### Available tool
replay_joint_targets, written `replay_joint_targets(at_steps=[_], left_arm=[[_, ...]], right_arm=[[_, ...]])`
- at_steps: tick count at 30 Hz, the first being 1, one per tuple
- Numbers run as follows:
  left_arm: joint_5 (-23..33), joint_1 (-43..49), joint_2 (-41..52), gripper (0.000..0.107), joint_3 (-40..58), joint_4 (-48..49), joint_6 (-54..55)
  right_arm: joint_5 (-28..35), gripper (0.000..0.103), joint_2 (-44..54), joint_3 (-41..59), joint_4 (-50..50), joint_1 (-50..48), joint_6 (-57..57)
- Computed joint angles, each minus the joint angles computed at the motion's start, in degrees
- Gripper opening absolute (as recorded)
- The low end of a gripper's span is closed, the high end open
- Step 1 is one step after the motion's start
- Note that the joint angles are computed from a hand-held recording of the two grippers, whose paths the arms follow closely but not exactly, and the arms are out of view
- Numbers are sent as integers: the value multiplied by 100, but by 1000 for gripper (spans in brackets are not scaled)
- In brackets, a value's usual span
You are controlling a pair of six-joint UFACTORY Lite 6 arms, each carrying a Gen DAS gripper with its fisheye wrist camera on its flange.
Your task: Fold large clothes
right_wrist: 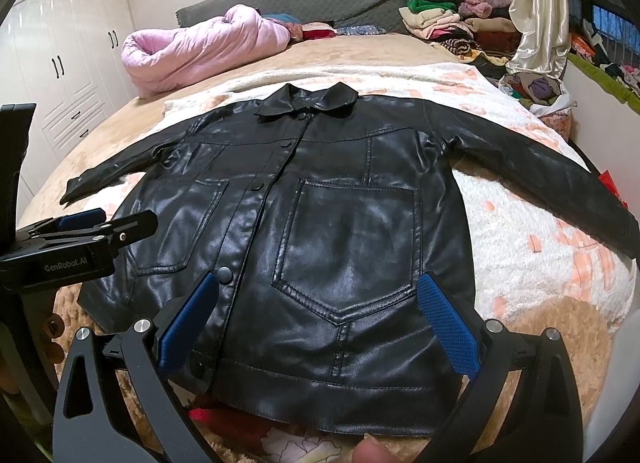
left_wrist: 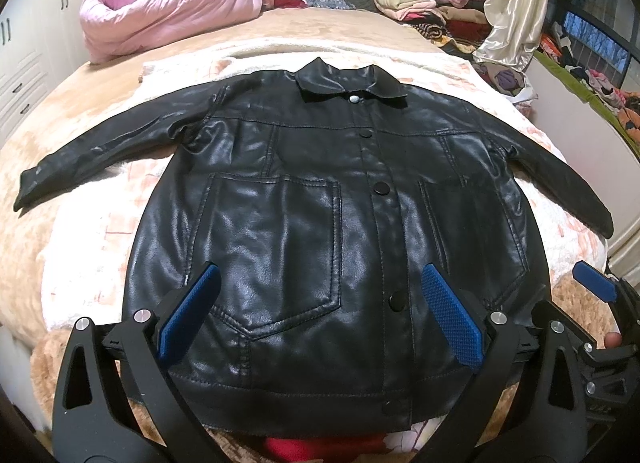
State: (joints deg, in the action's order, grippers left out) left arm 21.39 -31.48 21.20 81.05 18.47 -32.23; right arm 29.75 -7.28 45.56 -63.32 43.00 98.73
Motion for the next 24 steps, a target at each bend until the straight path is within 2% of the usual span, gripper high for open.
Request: replay_joint_targets(at_steps=[10,24], left_arm=[[139,210,576,94,730,-372,358],[966,454,1967,94,3011,-778,815]], right_arm=[[-99,99,450,533,-5,-297,-284],[-376,99,1252,1695,349,-1302,-1136]])
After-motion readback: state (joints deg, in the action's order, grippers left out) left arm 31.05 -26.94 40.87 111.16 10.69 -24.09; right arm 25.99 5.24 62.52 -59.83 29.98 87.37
